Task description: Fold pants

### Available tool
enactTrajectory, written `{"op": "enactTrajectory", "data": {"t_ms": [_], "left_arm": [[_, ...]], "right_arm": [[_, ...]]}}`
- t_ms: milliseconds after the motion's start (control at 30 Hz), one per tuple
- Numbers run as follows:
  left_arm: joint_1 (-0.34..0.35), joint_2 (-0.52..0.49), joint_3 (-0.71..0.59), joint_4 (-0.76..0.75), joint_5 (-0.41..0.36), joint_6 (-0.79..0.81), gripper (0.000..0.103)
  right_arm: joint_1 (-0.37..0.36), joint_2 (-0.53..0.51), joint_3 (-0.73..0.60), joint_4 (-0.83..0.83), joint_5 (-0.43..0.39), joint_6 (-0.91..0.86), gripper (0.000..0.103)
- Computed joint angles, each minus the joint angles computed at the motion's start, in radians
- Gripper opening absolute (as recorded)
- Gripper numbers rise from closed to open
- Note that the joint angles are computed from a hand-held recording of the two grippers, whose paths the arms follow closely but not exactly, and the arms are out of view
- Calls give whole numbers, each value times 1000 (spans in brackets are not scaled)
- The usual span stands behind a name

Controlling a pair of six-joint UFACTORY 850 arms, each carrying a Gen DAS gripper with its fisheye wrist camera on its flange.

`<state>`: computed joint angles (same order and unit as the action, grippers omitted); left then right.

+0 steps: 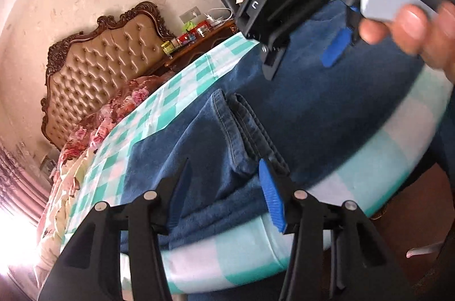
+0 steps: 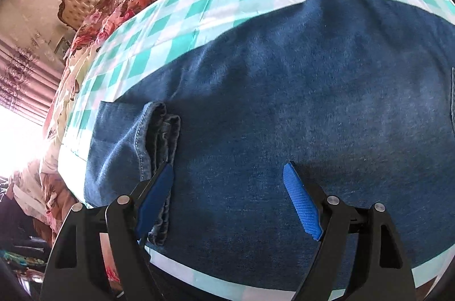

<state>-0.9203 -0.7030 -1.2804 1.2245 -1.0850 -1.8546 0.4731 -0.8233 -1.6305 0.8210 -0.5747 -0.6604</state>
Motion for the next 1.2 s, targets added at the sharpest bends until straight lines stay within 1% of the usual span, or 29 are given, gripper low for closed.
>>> {"op": "enactTrajectory", "data": {"t_ms": [33,67,100,200,233,300,400,467,500,567,633,667,767,867,933,1000,1133,1200], "left_arm": [[12,-5,-6,-10,25,26,43],[22,-7,-5,-10,52,52,22],[27,-7,-3,-4,65,60,16],[5,19,16,40,31,-10,15],[-1,27,21,46,22,-19,15],[0,42,34,48,58,-36,15],[3,9,18,30,82,11,15],[5,20,39,51,103,-49,15],[6,30,54,67,115,-87,20],[0,37,67,79,102,-111,27],[-8,50,85,100,108,-129,29],[-11,52,87,100,105,-124,32],[-32,53,88,112,112,-102,56],[-41,45,77,111,103,-86,56],[-30,30,64,98,102,-69,55],[-21,37,73,114,119,-104,51],[-16,35,72,120,133,-119,50],[-20,69,96,150,143,-177,48]], "right_arm": [[2,0,1,-5,2,0,78],[4,0,1,-6,1,-2,78],[4,-1,-1,2,-4,-10,78],[1,0,0,25,-20,-33,78],[-1,-3,-3,32,-29,-34,78],[-7,-14,-17,45,-51,-25,78],[-6,-36,-48,53,-79,-13,78],[-1,-55,-76,49,-99,2,81],[1,-62,-89,49,-108,10,81],[5,-85,-125,62,-144,16,81],[18,-104,-160,37,-148,39,81],[24,-110,-171,23,-144,45,81],[33,-125,-199,12,-160,49,81],[31,-130,-207,17,-168,46,81],[30,-129,-205,18,-167,38,81],[29,-127,-202,17,-171,36,80],[20,-136,-215,30,-196,33,80],[18,-139,-220,29,-204,32,80]]}}
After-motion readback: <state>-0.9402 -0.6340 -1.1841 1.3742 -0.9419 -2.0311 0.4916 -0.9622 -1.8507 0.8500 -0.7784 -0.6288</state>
